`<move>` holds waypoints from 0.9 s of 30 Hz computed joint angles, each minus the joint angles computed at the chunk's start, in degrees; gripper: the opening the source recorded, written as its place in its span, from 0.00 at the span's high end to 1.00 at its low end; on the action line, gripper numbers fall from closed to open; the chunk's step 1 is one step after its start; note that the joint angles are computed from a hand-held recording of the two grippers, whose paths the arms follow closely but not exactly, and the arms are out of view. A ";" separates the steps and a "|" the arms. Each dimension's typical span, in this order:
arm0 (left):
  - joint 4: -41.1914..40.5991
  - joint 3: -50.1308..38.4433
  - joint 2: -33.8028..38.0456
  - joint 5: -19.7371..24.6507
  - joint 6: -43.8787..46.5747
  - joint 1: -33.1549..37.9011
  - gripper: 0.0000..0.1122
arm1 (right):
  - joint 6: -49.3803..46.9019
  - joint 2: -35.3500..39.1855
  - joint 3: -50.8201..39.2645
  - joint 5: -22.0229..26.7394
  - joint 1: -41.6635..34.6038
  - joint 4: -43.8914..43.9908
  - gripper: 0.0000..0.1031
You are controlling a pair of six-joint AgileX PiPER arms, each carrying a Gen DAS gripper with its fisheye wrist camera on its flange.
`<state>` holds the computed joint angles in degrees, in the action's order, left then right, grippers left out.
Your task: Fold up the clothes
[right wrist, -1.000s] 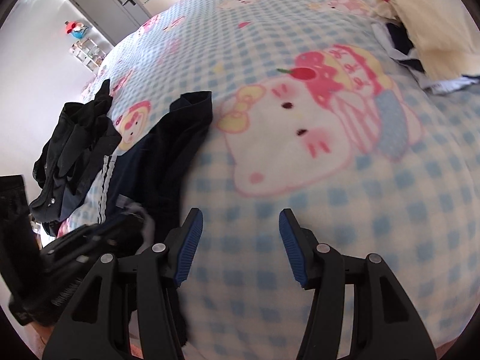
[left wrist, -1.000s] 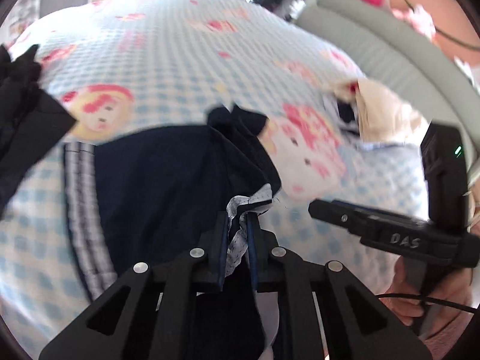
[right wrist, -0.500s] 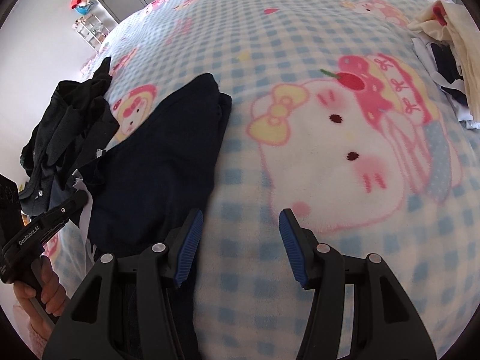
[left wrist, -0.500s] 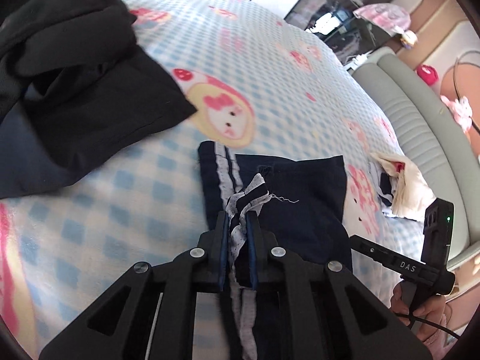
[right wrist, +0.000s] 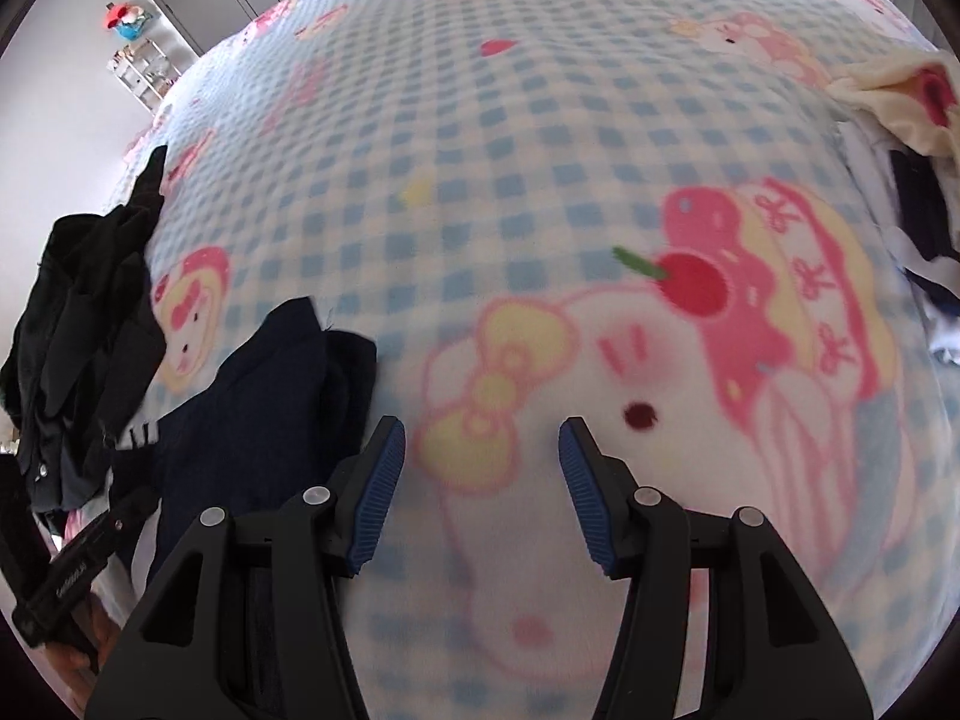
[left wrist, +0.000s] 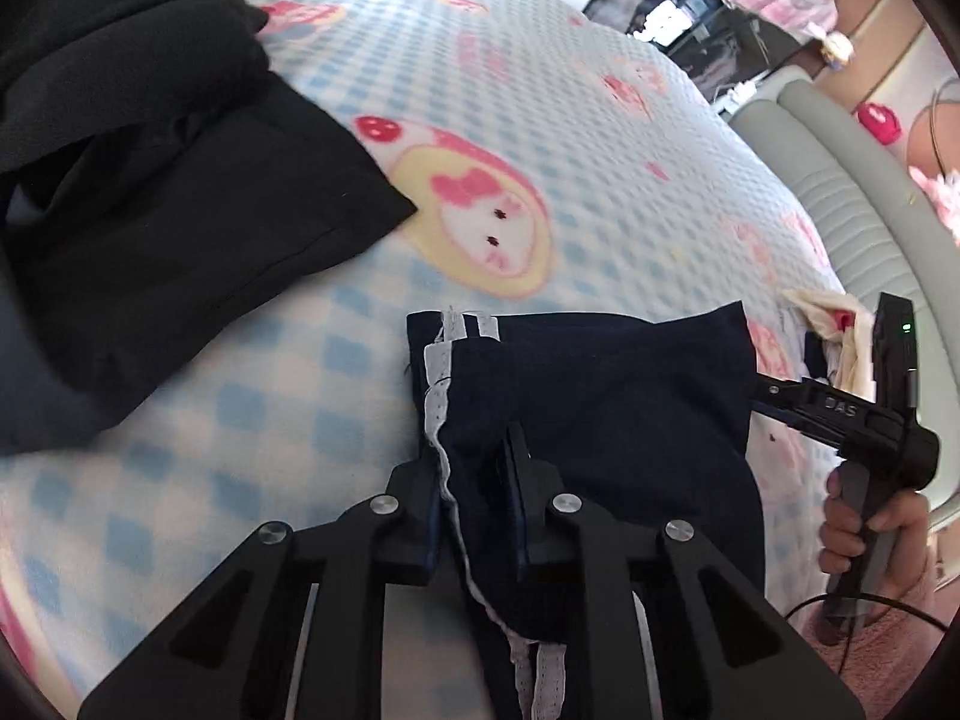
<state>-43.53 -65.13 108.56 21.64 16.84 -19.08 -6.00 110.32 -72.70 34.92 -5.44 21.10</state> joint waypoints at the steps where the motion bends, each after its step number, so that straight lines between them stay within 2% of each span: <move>1: 1.27 0.77 -0.63 -1.01 -1.24 -0.19 0.84 | -3.28 0.33 -0.49 -0.03 0.19 2.90 0.47; 4: 9.47 3.43 -3.76 -5.73 -8.78 -1.87 0.84 | -13.18 0.40 -1.07 0.28 1.89 9.46 0.47; 6: 7.57 5.71 -6.06 -9.04 -6.10 -2.44 0.84 | -13.85 1.25 -2.37 0.90 3.79 8.60 0.47; 8: 0.17 5.39 -5.68 -8.09 2.15 -2.01 0.83 | -11.40 2.44 -3.88 1.09 5.44 5.44 0.47; 9: -0.57 4.54 -4.78 -6.81 3.35 -1.85 0.82 | -11.03 2.42 -3.93 0.75 5.78 5.17 0.47; 13: 9.92 1.08 -0.58 -3.93 -5.51 -3.18 0.82 | -14.49 1.32 -2.58 -1.19 6.55 8.91 0.47; 17: 11.17 0.53 0.33 -4.40 -7.03 -3.98 0.82 | -10.86 0.97 -3.40 -3.45 9.01 4.17 0.47; 22: 11.33 0.83 0.53 -5.10 -7.05 -4.42 0.81 | -14.03 4.66 -9.51 3.21 10.62 3.43 0.47; 27: 14.18 0.26 1.18 -5.00 -9.72 -4.94 0.80 | -14.84 5.98 -9.93 4.76 13.99 -0.09 0.47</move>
